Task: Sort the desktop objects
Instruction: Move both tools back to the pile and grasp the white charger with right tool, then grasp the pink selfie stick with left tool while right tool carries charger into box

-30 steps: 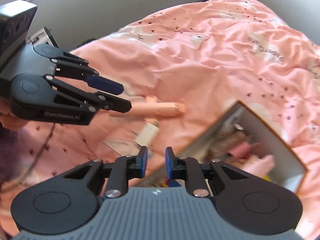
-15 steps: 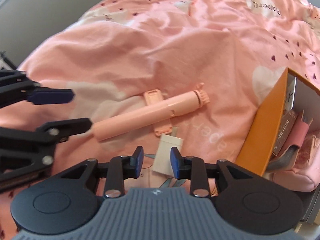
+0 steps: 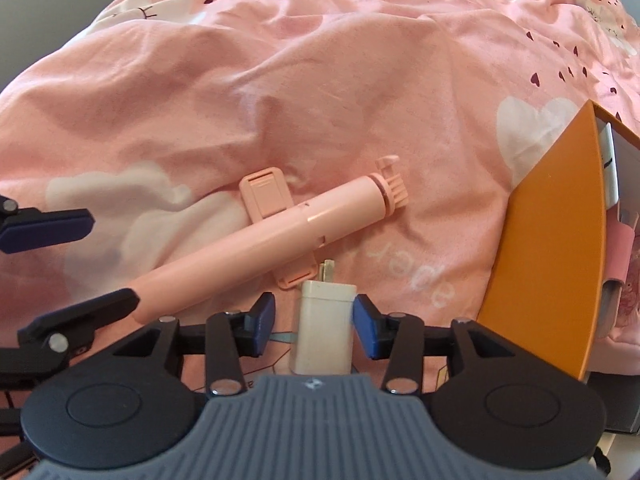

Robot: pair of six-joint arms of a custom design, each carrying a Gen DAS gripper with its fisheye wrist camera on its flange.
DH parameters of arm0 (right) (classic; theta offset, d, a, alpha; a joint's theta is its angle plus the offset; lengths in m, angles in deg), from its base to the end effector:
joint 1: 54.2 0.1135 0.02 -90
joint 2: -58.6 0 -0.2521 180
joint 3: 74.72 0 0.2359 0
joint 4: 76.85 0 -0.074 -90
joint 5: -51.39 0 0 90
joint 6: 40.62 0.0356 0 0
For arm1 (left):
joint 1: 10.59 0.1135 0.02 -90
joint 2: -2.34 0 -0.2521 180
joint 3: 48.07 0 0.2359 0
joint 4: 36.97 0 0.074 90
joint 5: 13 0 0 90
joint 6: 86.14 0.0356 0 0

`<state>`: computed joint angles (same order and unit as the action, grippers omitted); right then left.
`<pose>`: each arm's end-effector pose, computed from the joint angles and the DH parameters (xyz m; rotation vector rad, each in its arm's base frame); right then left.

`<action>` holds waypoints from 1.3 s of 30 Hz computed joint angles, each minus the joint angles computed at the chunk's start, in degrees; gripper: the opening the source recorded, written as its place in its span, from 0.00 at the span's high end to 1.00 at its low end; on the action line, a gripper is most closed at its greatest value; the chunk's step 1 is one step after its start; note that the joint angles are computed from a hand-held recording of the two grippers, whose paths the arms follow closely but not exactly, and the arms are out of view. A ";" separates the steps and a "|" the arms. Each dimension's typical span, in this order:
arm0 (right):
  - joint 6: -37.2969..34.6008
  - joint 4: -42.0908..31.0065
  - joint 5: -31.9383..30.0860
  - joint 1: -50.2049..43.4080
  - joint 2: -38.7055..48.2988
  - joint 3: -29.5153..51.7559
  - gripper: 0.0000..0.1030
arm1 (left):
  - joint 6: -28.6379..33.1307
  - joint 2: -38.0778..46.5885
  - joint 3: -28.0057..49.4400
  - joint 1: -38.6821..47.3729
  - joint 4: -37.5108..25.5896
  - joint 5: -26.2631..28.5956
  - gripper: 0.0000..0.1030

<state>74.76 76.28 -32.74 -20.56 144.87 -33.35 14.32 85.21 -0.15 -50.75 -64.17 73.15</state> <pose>0.1726 0.1105 0.0946 -0.1795 2.8076 0.0968 0.1798 -0.1486 0.1317 1.1145 2.4085 -0.0824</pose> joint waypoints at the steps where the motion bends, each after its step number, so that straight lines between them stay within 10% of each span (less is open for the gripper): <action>1: -0.20 0.38 -0.26 -0.46 1.10 0.23 0.55 | 0.10 0.16 0.09 0.04 0.00 0.10 0.53; 10: -1.54 2.55 -5.18 -4.23 2.94 -0.50 0.66 | 0.86 1.78 1.14 -0.12 0.81 0.60 0.53; 25: -15.68 -24.25 -16.54 -21.89 -39.67 -1.29 0.67 | 2.64 14.58 11.49 -5.91 0.99 1.60 0.51; 39: -56.92 -42.90 -33.82 -70.76 -48.07 0.53 0.67 | 2.77 30.73 22.85 -11.15 2.17 -5.32 0.51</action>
<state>17.84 33.38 -66.56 -91.33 96.80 -32.82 17.09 115.94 22.71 -61.89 -62.00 67.83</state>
